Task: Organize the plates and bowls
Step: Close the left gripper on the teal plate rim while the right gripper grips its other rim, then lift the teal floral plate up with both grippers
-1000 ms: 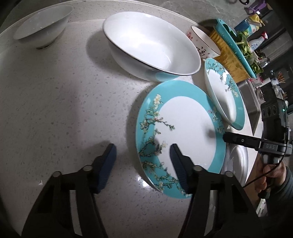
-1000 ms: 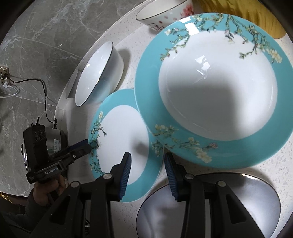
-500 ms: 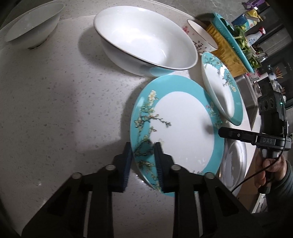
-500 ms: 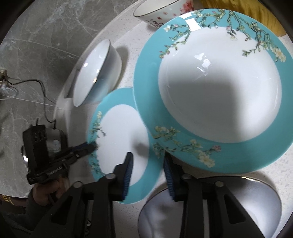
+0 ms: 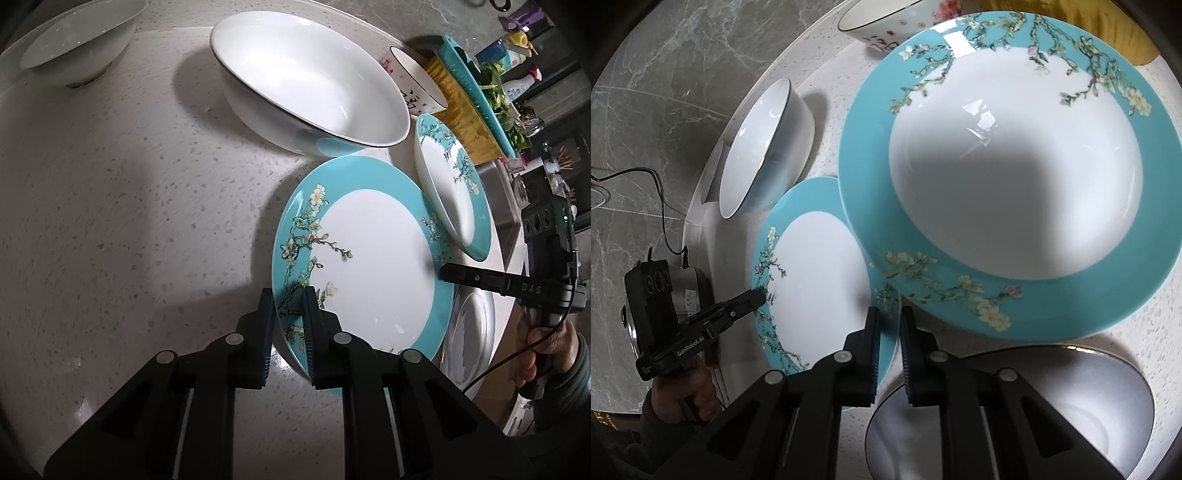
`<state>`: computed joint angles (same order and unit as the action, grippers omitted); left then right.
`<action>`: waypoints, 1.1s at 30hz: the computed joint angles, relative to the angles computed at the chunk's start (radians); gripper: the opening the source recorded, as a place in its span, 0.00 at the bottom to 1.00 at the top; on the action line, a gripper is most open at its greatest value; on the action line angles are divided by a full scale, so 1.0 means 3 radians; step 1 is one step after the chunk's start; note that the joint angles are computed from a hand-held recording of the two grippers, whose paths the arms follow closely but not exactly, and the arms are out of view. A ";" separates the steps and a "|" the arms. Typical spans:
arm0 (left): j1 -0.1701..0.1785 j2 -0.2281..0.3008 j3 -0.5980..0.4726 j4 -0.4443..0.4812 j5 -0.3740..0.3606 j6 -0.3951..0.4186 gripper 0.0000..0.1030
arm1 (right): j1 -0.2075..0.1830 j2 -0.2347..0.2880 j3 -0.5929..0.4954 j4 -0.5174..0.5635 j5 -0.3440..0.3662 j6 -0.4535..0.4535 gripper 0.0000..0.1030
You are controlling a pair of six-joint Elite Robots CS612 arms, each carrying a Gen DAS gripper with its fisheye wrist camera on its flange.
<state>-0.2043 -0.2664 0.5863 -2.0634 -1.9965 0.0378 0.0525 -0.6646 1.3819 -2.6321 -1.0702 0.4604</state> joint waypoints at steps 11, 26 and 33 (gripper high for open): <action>0.0043 -0.0154 0.0287 -0.0167 -0.0021 -0.0089 0.12 | 0.0018 0.0006 -0.0025 -0.0023 0.0068 -0.0003 0.11; 0.0035 -0.0542 0.0873 -0.0482 0.0054 -0.0066 0.12 | 0.0045 -0.0141 0.0156 -0.0113 0.0131 -0.0012 0.12; -0.0032 -0.0739 0.1200 -0.0578 0.0000 -0.0048 0.12 | -0.0001 -0.0312 0.0409 -0.0263 0.0108 0.0010 0.12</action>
